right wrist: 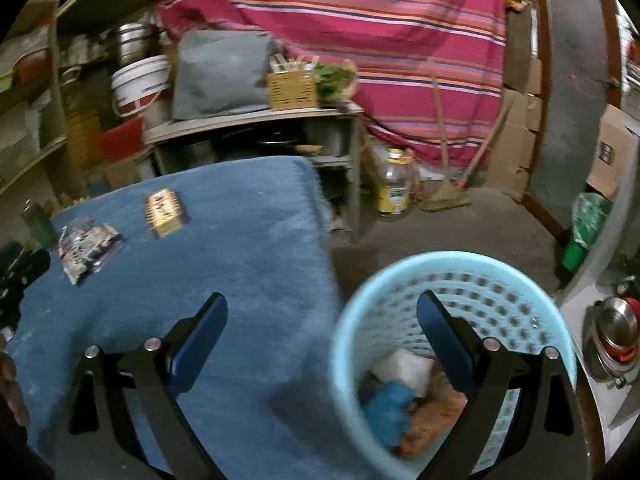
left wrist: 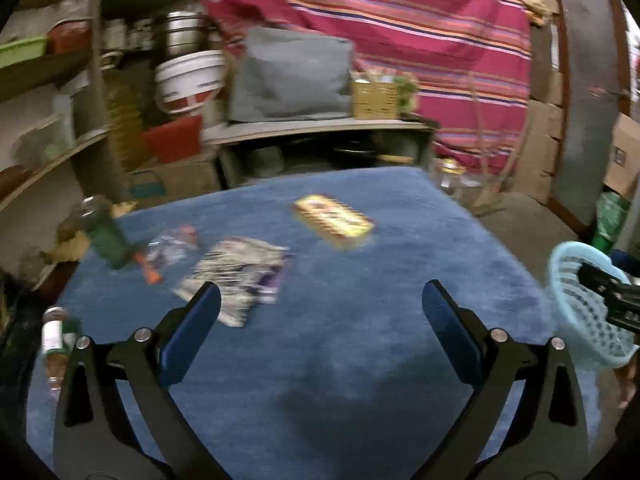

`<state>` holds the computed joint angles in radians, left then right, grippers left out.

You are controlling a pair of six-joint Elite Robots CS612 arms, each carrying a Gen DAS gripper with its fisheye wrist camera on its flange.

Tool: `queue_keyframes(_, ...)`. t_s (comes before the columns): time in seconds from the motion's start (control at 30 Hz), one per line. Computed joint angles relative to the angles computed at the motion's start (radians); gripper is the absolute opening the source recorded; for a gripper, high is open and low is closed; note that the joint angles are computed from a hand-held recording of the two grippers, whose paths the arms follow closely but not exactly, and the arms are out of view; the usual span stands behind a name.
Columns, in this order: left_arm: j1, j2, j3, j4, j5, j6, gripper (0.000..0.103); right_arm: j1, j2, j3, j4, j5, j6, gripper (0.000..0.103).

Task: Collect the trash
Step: 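Move both tools back to the table and grasp the printed snack packet with the right tool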

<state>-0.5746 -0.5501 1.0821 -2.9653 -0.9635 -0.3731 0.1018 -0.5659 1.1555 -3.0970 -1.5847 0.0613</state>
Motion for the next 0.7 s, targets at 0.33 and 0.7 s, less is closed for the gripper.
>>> queue_keyframes(0.33, 0.089, -0.036, 0.069, 0.086, 0.001, -0.090, 0.097, 0.077, 0.079, -0.163, 0.093, 0.036, -0.052, 0.094)
queue_keyframes(0.7, 0.156, -0.080, 0.163, 0.041, 0.015, -0.156, 0.098, 0.163, 0.224, -0.451, 0.277, 0.074, -0.130, 0.094)
